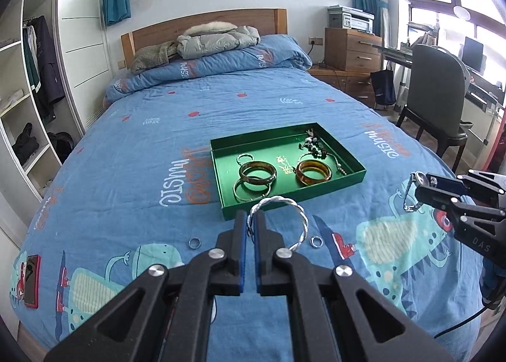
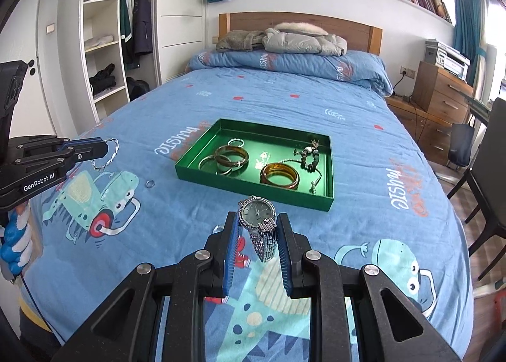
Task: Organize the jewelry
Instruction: 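Carry the watch and twisted hoop over the green tray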
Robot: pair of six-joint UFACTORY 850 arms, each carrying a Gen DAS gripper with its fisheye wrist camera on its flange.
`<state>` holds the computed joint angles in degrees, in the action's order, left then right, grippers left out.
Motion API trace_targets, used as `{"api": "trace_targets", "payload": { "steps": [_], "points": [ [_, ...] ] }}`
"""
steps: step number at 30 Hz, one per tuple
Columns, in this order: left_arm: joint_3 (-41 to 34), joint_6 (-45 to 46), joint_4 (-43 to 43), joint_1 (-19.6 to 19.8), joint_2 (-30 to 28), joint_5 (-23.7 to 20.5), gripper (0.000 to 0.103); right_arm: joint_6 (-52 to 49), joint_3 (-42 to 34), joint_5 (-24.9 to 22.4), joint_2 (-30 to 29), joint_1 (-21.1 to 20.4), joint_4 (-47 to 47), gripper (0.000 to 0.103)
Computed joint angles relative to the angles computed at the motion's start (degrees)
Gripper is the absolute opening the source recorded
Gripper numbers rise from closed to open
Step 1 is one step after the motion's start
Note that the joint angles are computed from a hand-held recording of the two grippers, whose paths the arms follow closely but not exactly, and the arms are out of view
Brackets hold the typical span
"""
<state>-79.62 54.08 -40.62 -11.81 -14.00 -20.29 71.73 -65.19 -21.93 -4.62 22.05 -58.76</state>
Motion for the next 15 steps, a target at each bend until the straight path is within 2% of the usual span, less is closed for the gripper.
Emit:
{"api": "trace_targets", "payload": {
  "steps": [9,15],
  "points": [
    [-13.95,-9.56,9.25,-2.17,-11.79,-2.25,0.003,-6.89,-10.49,3.32,-9.22,-4.66,4.95,0.024],
    [-30.22,-19.99,18.37,-3.72,-24.13,-7.84,0.003,-18.16,-19.14,5.57,-17.72,-7.81,15.82,0.024]
  ]
}}
